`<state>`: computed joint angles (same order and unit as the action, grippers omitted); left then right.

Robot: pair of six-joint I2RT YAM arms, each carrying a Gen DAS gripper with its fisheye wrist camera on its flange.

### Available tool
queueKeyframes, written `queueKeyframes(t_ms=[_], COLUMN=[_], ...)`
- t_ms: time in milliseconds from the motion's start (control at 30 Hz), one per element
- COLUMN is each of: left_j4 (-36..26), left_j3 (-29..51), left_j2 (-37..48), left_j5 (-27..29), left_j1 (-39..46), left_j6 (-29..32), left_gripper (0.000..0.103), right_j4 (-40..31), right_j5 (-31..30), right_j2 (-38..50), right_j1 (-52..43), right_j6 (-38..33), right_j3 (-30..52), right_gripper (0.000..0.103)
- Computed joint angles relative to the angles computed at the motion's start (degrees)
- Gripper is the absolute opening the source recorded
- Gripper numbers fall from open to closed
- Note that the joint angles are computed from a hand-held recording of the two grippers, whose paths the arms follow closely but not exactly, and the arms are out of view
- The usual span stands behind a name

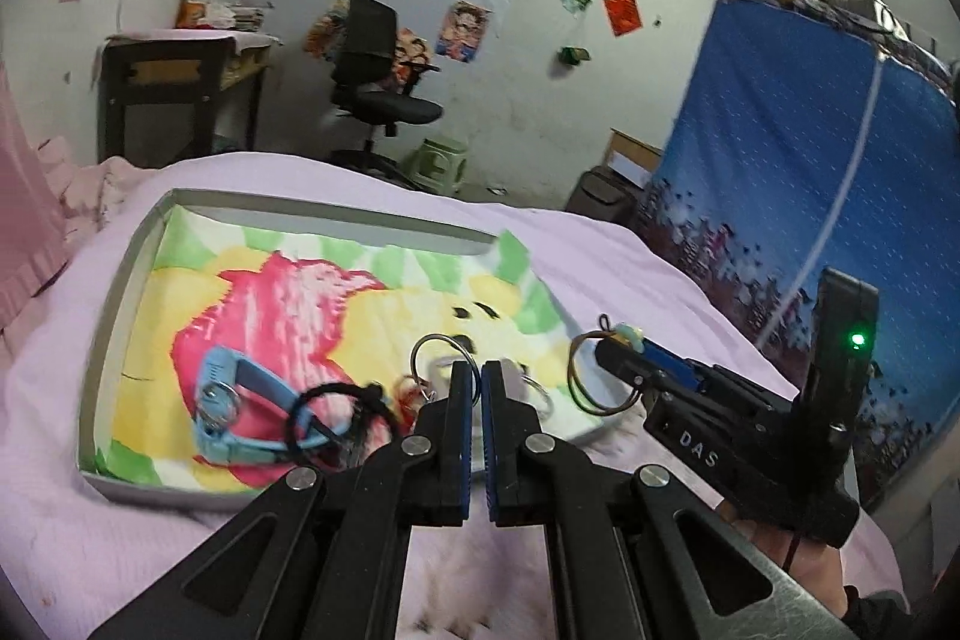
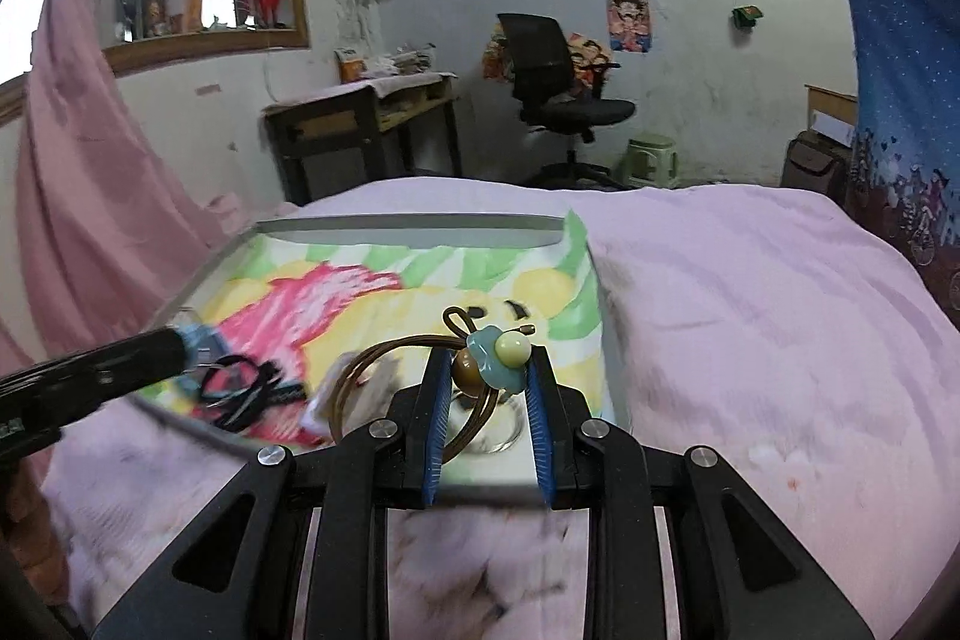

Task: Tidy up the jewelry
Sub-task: 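Lower the rings into the tray with the left tool while the right tool releases the green charm there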

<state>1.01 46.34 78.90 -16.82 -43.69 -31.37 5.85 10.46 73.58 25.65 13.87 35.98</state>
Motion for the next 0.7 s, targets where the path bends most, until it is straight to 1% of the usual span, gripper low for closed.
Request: queueKeyframes(t_ms=[133, 300, 500, 633, 700], left_j4=[2.42, 2.84, 1.25, -1.44, -1.82], left_j3=[-0.34, 0.46, 1.35, 2.93, 3.1], left_j2=[2.9, 6.16, 8.0, 9.24, 9.33], left_j5=[0.96, 2.84, 4.66, 4.24, 4.05], left_j1=[2.0, 3.32, 4.32, 3.79, 3.6], left_j6=[0.47, 0.3, -1.05, -1.09, -1.06], left_gripper=[0.004, 0.004, 0.004, 0.004, 0.004], right_j4=[-0.9, -2.25, -3.37, -4.21, -4.26], right_j5=[3.86, 3.62, 2.81, 1.95, 1.64], right_j2=[7.35, 12.42, 14.4, 14.85, 14.87], right_j1=[-0.61, -0.38, 0.41, 0.33, 0.25], right_j6=[0.43, -0.12, -0.64, -0.74, -0.83], right_j3=[4.72, 7.22, 8.03, 8.34, 8.28], right_gripper=[0.022, 0.022, 0.022, 0.022, 0.023])
